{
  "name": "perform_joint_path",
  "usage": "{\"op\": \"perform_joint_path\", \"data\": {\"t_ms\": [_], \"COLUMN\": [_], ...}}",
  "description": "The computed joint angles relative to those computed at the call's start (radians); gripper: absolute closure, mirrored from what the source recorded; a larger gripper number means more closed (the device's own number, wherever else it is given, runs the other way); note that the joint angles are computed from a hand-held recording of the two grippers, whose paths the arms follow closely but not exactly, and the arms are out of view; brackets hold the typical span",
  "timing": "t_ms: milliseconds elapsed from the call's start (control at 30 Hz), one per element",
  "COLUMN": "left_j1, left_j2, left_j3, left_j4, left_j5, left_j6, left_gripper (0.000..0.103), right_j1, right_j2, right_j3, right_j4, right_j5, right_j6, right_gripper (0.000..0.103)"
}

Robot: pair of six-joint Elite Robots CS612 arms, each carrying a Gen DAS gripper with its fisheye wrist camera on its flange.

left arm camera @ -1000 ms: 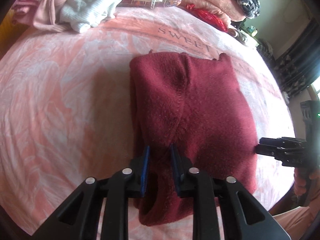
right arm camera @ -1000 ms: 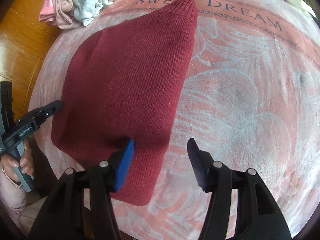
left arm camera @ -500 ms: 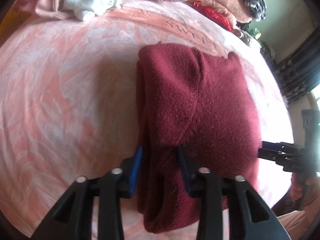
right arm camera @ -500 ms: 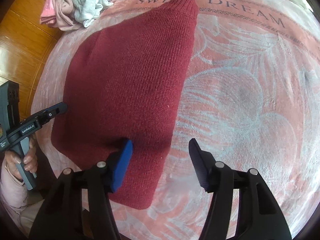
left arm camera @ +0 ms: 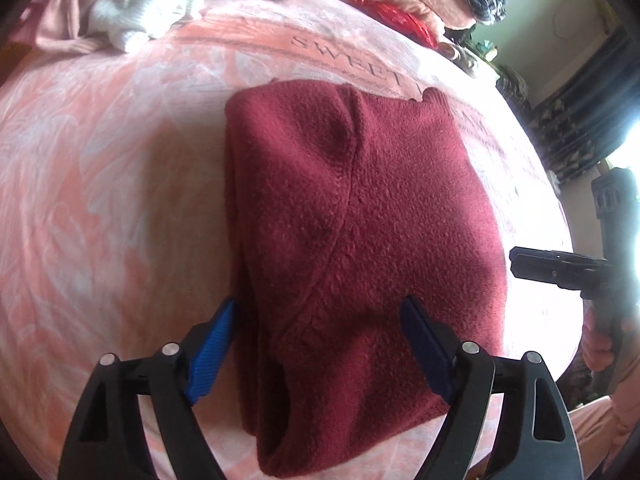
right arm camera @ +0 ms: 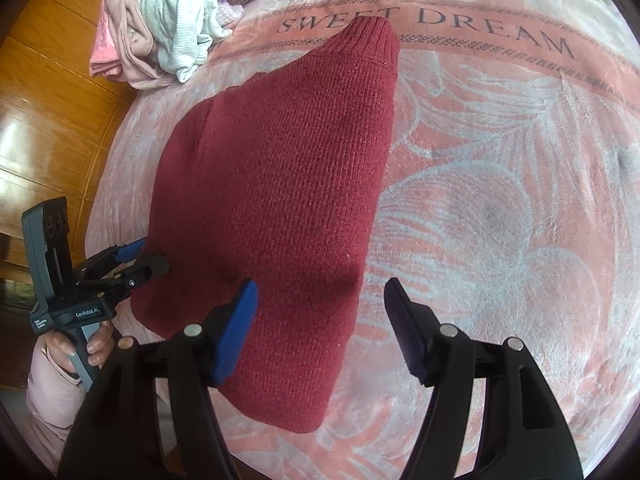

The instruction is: Fold small clothes

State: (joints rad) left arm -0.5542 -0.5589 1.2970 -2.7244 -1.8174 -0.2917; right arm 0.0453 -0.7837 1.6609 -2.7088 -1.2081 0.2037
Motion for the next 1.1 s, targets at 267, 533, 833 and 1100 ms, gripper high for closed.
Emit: {"op": "perform_joint_path", "data": {"t_ms": [267, 533, 833, 1100], "left_j1": [0.037, 0.052, 0.050, 0.012], "left_j2": [0.086, 0.128, 0.110, 0.083], "left_j3": [-0.117, -0.186, -0.129, -0.087], "left_j4": [0.060, 0.128, -0.004, -0.156], "left_j5": [-0.181, -0.279, -0.295, -0.300], "left_j6": [-0.035, -0.008, -0.084, -0.130], "left_gripper": [0.009, 0.015, 0.061, 0.063], "right_j1": [0.012, -0.011, -0.022, -0.072], "right_j2": [0.033, 0.063, 0.047, -0.022], "right_j3": [-0.044, -0.056, -0.036, 0.034], "right_j4": [0.049, 0.051, 0.032, -0.032], "right_j5": [-0.017, 0.088, 0.160, 0.184], "right_j6": [-0.026, -0.021, -0.076, -0.119], "right_gripper": [0.035, 0.035, 0.072, 0.074]}}
